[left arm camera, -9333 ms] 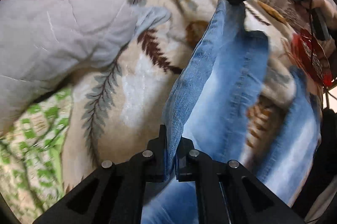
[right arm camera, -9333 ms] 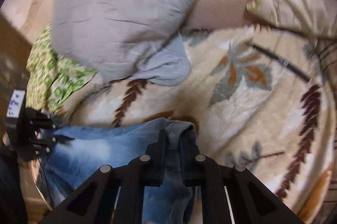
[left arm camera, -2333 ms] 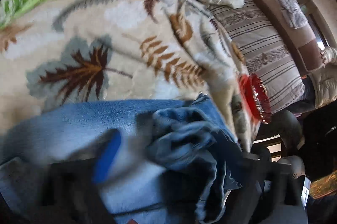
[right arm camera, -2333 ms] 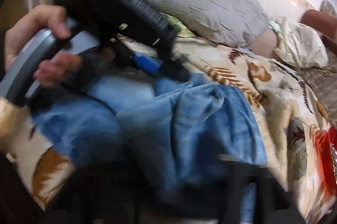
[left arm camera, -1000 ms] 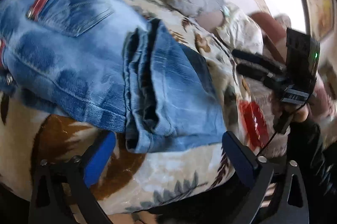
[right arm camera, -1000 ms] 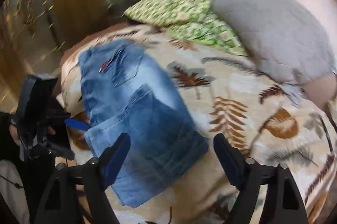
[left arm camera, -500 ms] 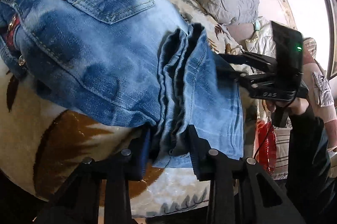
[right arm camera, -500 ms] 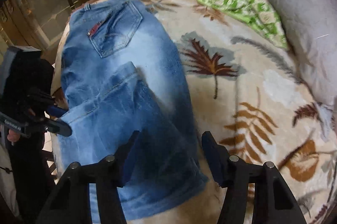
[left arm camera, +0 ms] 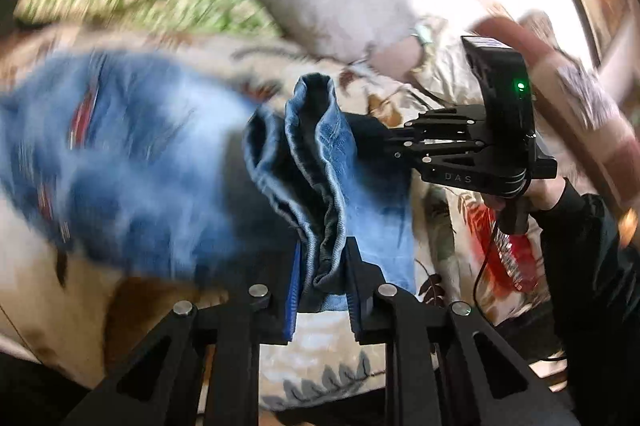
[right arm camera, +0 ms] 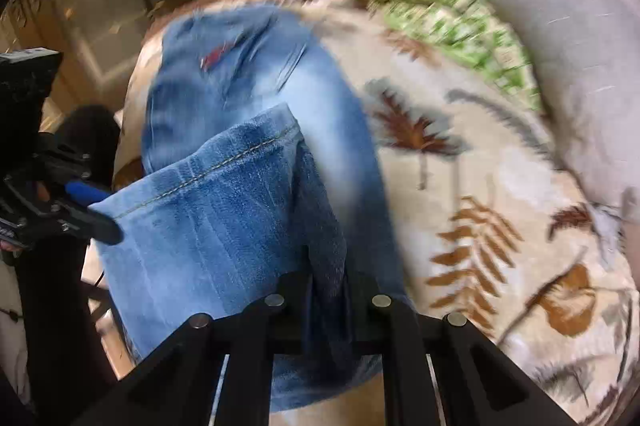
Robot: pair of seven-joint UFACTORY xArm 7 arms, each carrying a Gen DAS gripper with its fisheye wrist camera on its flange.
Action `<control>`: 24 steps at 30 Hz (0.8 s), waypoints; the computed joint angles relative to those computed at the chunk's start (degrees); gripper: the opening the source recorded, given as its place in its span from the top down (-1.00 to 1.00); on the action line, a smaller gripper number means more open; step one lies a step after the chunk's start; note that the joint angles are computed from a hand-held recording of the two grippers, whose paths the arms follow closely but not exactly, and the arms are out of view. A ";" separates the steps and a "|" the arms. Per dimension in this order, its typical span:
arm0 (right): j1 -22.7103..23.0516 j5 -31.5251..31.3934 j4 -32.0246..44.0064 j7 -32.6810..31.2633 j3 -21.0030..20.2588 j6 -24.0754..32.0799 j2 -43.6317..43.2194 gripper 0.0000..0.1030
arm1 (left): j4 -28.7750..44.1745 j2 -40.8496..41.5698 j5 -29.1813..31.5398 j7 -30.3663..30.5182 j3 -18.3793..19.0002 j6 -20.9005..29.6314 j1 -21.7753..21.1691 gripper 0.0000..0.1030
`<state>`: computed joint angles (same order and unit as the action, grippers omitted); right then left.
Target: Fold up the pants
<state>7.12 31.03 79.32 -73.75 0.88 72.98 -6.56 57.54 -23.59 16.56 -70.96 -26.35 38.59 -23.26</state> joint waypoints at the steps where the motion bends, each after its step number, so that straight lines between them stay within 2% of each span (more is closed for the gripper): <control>1: -0.42 1.21 -0.16 0.24 -0.58 -0.15 -0.39 0.77 | 1.61 0.86 0.76 1.44 -0.07 1.06 0.09 0.60; 5: -1.69 4.25 0.67 3.32 -1.60 -1.09 0.38 0.77 | 1.87 2.80 2.40 4.54 1.50 0.11 0.66 0.61; 8: -1.50 1.63 0.63 7.02 -0.29 -3.04 1.70 0.77 | -1.57 3.65 -5.14 9.80 6.63 -0.67 -1.66 0.61; 10: -0.84 -1.07 1.19 10.22 0.94 -3.11 3.47 0.77 | -5.78 2.51 -13.21 12.50 9.92 -3.75 -4.01 0.61; 11: -0.36 -2.53 1.84 11.56 1.60 -2.33 4.63 0.76 | -8.26 1.36 -16.18 12.62 10.53 -5.57 -4.64 0.61; 14: 0.65 -3.97 2.81 10.76 2.74 -0.77 5.71 0.68 | -12.09 -1.65 -17.38 10.48 8.60 -8.48 -3.82 0.60; 16: 1.17 -5.36 4.50 9.75 3.26 0.55 6.54 0.49 | -13.40 -2.88 -17.94 9.50 7.79 -9.62 -3.82 0.60; 17: 1.49 -6.16 5.25 9.22 3.59 1.01 6.97 0.23 | -13.88 -3.14 -18.22 9.41 7.50 -9.93 -4.05 0.60; 18: 1.81 -6.88 6.58 8.69 3.90 2.26 7.71 -0.21 | -14.36 -3.38 -18.22 9.24 7.07 -10.38 -4.16 0.60; 19: 2.08 -7.39 7.83 8.32 4.18 3.50 8.37 -0.37 | -14.95 -3.54 -18.32 9.39 6.83 -11.16 -4.48 0.60; 21: 2.52 -7.70 8.74 6.51 4.67 4.79 8.85 -0.42 | -14.99 -3.03 -18.04 9.18 6.30 -11.74 -4.39 0.60; 24: 4.13 -12.51 10.51 6.26 5.84 6.18 10.86 -0.42 | -16.80 -3.45 -19.11 8.98 6.94 -14.75 -5.02 0.60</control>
<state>11.26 18.52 89.84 -67.49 6.72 79.15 4.30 40.74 -27.05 -2.55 -61.98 -19.41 23.84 -28.29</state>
